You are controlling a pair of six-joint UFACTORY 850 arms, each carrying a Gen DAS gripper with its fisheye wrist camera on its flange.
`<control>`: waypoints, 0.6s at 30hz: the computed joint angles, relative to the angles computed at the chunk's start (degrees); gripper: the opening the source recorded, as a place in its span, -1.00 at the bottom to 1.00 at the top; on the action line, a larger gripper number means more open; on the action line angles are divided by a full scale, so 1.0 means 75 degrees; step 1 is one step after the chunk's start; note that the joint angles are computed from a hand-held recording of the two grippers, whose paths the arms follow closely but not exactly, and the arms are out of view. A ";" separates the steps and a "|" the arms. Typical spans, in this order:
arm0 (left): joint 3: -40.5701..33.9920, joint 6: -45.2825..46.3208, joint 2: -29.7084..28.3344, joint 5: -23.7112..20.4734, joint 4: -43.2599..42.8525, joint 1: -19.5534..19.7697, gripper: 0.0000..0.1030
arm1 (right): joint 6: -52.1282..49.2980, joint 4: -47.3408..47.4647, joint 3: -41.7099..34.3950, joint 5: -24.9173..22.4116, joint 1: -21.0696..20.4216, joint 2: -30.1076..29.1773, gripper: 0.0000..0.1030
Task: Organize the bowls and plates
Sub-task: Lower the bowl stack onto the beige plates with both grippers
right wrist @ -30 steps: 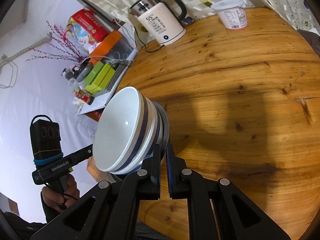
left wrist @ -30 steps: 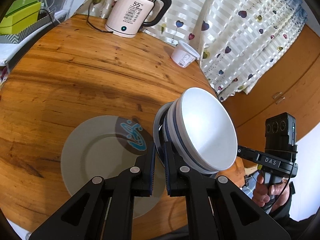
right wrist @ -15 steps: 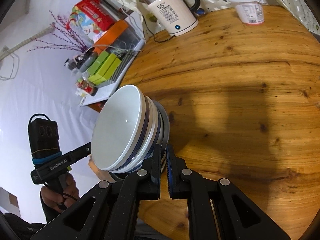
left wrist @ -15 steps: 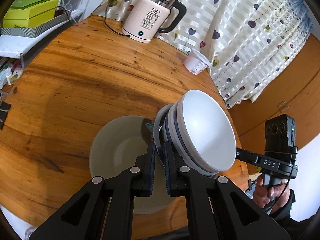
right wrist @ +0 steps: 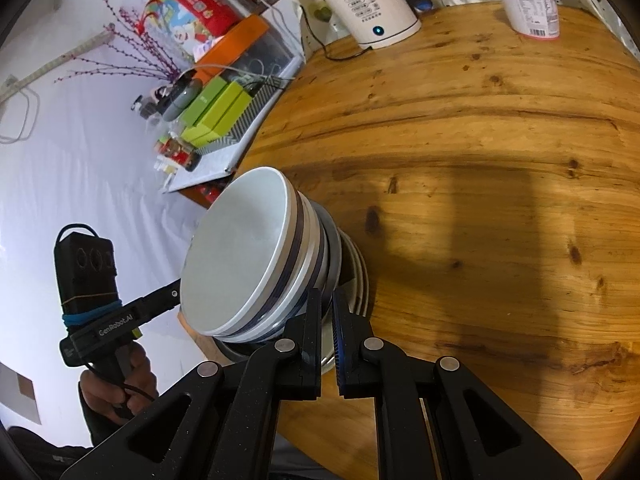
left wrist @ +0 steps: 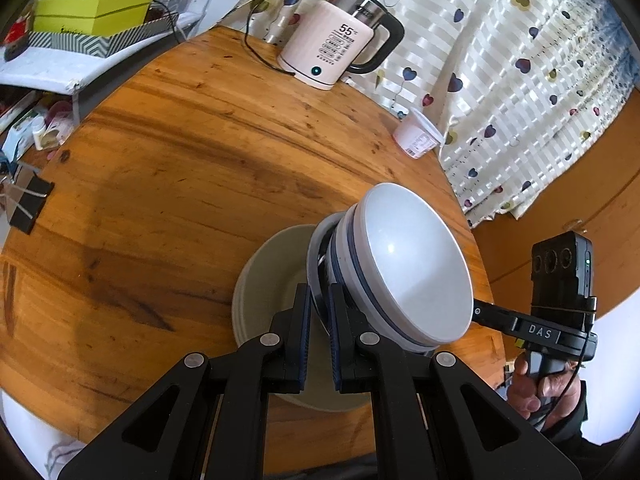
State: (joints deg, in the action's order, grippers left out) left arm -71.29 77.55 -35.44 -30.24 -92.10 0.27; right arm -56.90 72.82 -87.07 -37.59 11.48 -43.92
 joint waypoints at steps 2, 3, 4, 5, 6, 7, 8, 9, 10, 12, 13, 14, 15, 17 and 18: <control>0.0034 0.0001 0.0000 -0.0003 -0.0032 0.0028 -0.87 | 0.0008 -0.0024 -0.0021 0.0002 0.0031 -0.0020 -0.86; 0.0047 0.0005 0.0001 0.0001 -0.0044 0.0039 -0.86 | 0.0037 -0.0073 -0.0057 -0.0001 0.0050 -0.0040 -0.86; 0.0067 0.0014 0.0002 0.0005 -0.0065 0.0055 -0.86 | 0.0062 -0.0106 -0.0081 -0.0001 0.0064 -0.0053 -0.86; 0.0064 -0.0009 0.0002 0.0010 -0.0052 0.0062 -0.86 | 0.0102 -0.0147 -0.0130 -0.0004 0.0079 -0.0083 -0.86; 0.0079 -0.0010 0.0003 0.0011 -0.0057 0.0078 -0.86 | 0.0125 -0.0178 -0.0155 -0.0014 0.0091 -0.0099 -0.86; 0.0090 -0.0005 0.0006 0.0009 -0.0065 0.0090 -0.87 | 0.0149 -0.0211 -0.0181 -0.0020 0.0104 -0.0116 -0.86; 0.0101 -0.0007 0.0011 0.0018 -0.0067 0.0094 -0.86 | 0.0164 -0.0235 -0.0196 -0.0018 0.0113 -0.0126 -0.86; 0.0100 -0.0013 0.0011 0.0032 -0.0061 0.0096 -0.86 | 0.0184 -0.0266 -0.0221 -0.0021 0.0120 -0.0142 -0.86; 0.0107 -0.0009 0.0011 0.0040 -0.0062 0.0103 -0.86 | 0.0194 -0.0286 -0.0245 -0.0022 0.0125 -0.0159 -0.86; 0.0110 -0.0013 0.0008 0.0043 -0.0071 0.0106 -0.86 | 0.0221 -0.0324 -0.0285 -0.0019 0.0138 -0.0183 -0.86; 0.0114 0.0002 0.0008 0.0043 -0.0087 0.0106 -0.87 | 0.0225 -0.0340 -0.0287 -0.0017 0.0134 -0.0183 -0.86; 0.0110 0.0006 0.0005 0.0045 -0.0079 0.0107 -0.87 | 0.0224 -0.0348 -0.0287 -0.0014 0.0133 -0.0182 -0.86; 0.0109 0.0008 0.0004 0.0048 -0.0073 0.0108 -0.87 | 0.0236 -0.0366 -0.0302 -0.0005 0.0136 -0.0191 -0.86; 0.0131 0.0055 0.0010 0.0039 -0.0105 0.0120 -0.87 | 0.0239 -0.0386 -0.0310 0.0003 0.0139 -0.0190 -0.86; 0.0130 0.0072 0.0003 0.0027 -0.0110 0.0132 -0.86 | 0.0234 -0.0387 -0.0322 -0.0004 0.0140 -0.0200 -0.86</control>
State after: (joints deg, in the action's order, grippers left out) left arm -70.31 78.09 -35.41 -30.04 -92.93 1.26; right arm -55.15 69.92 -89.49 -37.62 12.53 -45.42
